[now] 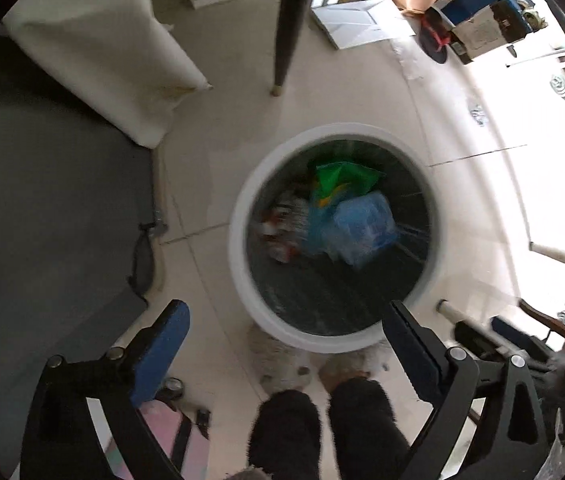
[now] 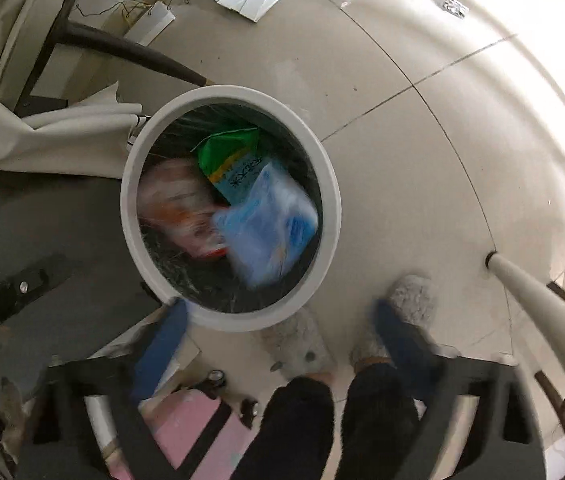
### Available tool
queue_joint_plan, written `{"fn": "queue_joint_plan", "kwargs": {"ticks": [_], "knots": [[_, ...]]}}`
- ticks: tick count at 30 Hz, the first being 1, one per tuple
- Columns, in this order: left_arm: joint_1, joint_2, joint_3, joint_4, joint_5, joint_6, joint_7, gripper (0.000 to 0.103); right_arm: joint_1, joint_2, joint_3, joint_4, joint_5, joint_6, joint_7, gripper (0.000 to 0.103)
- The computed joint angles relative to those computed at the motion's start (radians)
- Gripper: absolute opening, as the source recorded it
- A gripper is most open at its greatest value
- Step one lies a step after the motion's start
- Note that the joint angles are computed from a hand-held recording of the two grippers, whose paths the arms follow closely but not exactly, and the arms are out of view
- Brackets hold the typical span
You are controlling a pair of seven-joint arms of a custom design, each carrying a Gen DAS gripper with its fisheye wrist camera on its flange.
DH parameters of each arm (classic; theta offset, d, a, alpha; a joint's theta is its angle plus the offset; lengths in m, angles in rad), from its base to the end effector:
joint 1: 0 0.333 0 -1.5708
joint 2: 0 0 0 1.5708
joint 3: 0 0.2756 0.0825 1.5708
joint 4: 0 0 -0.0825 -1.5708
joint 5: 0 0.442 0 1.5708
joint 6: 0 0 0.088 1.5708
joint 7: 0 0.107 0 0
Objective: Collect trash
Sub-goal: 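Carry both wrappers over the white bin and open both tools to drop them, then move both tools back over the table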
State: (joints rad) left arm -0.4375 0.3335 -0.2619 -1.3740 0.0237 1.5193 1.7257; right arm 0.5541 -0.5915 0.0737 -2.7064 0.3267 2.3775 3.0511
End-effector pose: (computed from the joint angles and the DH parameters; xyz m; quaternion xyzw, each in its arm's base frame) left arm 0.5373 -0.4207 0.4729 0.3516 -0.9315 -0.0618 0.0704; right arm 0.3637 0.2630 0.3688 -0.2460 0.9545 0.1370 0.0985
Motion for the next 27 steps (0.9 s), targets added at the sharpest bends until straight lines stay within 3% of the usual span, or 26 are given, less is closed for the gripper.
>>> {"fn": "queue_joint_plan", "kwargs": {"ticks": [4, 8, 17, 27], "knots": [[0.003, -0.084, 0.003, -0.097, 0.055, 0.095, 0.011, 0.099, -0.026, -0.027, 0.016, 0.038, -0.066, -0.165, 0.02, 0.098], [0.009, -0.134, -0.002, -0.125, 0.087, 0.124, 0.016, 0.099, -0.053, -0.007, 0.03, 0.12, -0.126, -0.292, 0.023, 0.1], [0.016, -0.178, -0.016, -0.045, 0.073, 0.034, 0.021, 0.099, -0.068, -0.036, 0.052, 0.236, -0.154, -0.436, 0.049, 0.1], [0.023, -0.204, -0.018, 0.123, 0.064, -0.141, 0.063, 0.099, -0.077, -0.079, 0.083, 0.439, -0.198, -0.653, 0.103, 0.1]]}}
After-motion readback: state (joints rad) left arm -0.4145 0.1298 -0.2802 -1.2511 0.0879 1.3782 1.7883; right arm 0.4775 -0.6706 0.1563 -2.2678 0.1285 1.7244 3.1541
